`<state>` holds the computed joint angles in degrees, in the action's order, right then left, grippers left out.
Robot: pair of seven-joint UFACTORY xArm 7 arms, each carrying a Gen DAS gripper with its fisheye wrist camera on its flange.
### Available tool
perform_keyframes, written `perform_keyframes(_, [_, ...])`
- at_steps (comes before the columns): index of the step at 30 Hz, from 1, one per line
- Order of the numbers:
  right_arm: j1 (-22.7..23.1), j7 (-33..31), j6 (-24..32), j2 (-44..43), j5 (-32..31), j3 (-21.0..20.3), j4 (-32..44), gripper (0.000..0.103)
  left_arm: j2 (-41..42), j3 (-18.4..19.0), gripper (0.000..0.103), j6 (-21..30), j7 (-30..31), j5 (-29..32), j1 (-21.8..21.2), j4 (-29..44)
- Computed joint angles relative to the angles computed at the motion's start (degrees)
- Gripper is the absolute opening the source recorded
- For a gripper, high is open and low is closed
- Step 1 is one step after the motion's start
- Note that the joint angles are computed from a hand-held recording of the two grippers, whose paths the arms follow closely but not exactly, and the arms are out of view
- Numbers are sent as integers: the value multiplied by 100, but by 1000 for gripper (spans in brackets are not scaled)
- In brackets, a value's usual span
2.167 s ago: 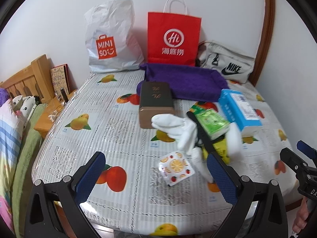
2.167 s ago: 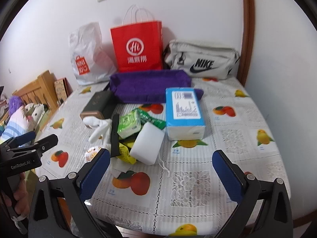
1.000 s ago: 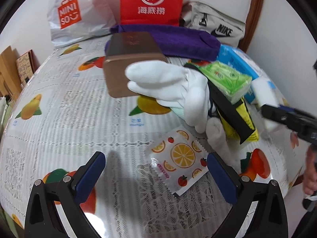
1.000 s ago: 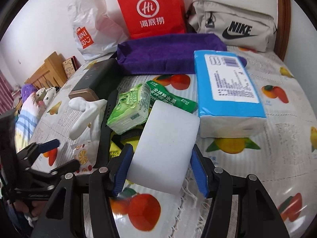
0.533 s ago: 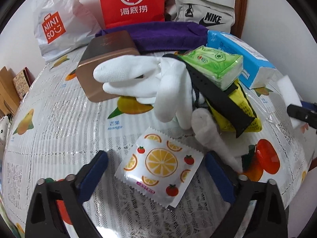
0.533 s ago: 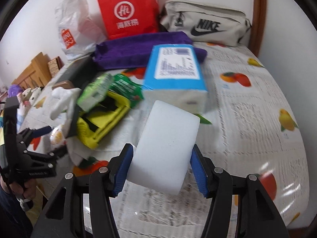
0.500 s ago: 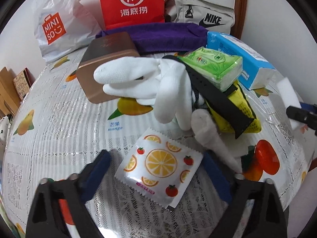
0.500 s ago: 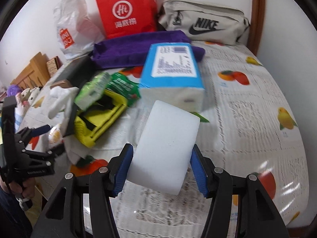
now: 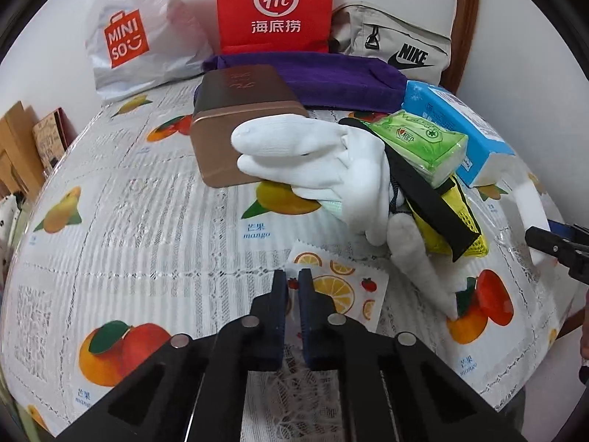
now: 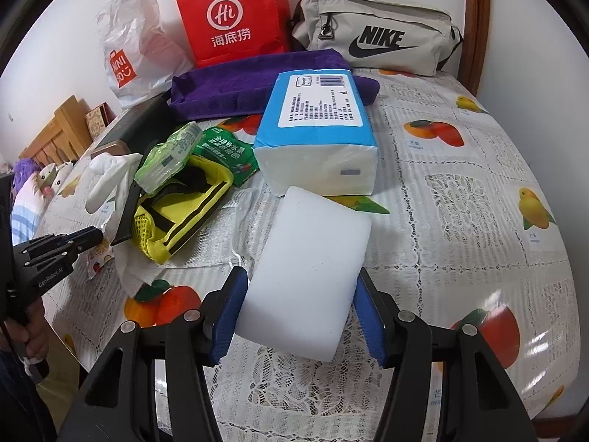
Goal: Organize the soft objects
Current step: 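Grasp the fruit-print sachet with the left gripper and lift it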
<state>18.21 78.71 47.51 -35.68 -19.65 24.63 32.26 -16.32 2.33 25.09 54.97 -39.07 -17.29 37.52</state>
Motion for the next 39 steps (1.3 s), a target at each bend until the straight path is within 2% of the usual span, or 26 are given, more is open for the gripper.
perform_keyframes(3, [5,-22,25,0,-9,-5,17,58,-58,3,7,116,-64,49,25,-22])
perform_keyframes(4, [13,-15,30,-23,-4,-3,9,58,-86,44,12,230,-9,17,10,-19])
perform_keyframes(6, [17,0,36,-62,5,-1,-4,58,-136,137,32,427,246,-154,-41,-24])
perform_keyframes(7, [17,3,54,-74,8,5,-4,58,-155,170,53,535,379,-235,-62,-24])
perform_keyframes(8, [16,4,72,-80,10,10,-4,58,-182,149,65,588,467,-258,-66,-48])
perform_keyframes(11, [11,37,107,-113,30,8,-16,58,-298,-1,69,343,557,-215,-78,-235])
perform_keyframes(16, [20,-2,170,-105,49,6,1,58,-569,63,71,361,914,-120,-215,-487])
perform_keyframes(18, [16,-9,141,-99,49,-11,-12,58,-667,72,70,300,946,-117,-268,-586])
perform_keyframes(19, [9,-8,124,-89,47,-16,-20,58,-693,94,66,242,995,-148,-320,-621])
perform_keyframes(20, [-2,-7,115,-76,42,-20,-24,58,-720,155,56,262,1101,-202,-393,-631])
perform_keyframes(21, [-13,-9,100,-44,39,-24,-19,58,-740,192,52,295,1172,-226,-438,-628])
perform_keyframes(25, [-19,-71,152,82,-8,-15,62,58,-674,180,47,197,1166,-270,-497,-582])
perform_keyframes(26, [-11,-93,150,109,-14,-28,80,57,-653,193,42,224,1161,-292,-509,-555])
perform_keyframes(34, [54,-211,183,293,-36,-63,243,57,-654,131,35,196,1077,-286,-540,-559])
perform_keyframes(35, [62,-215,199,305,-43,-56,264,57,-662,109,29,201,1007,-261,-521,-560])
perform_keyframes(36, [71,-222,215,319,-47,-51,291,57,-685,98,18,202,971,-231,-508,-572])
perform_keyframes(39, [92,-227,242,323,-83,-26,359,57,-662,158,14,477,741,-126,-404,-466])
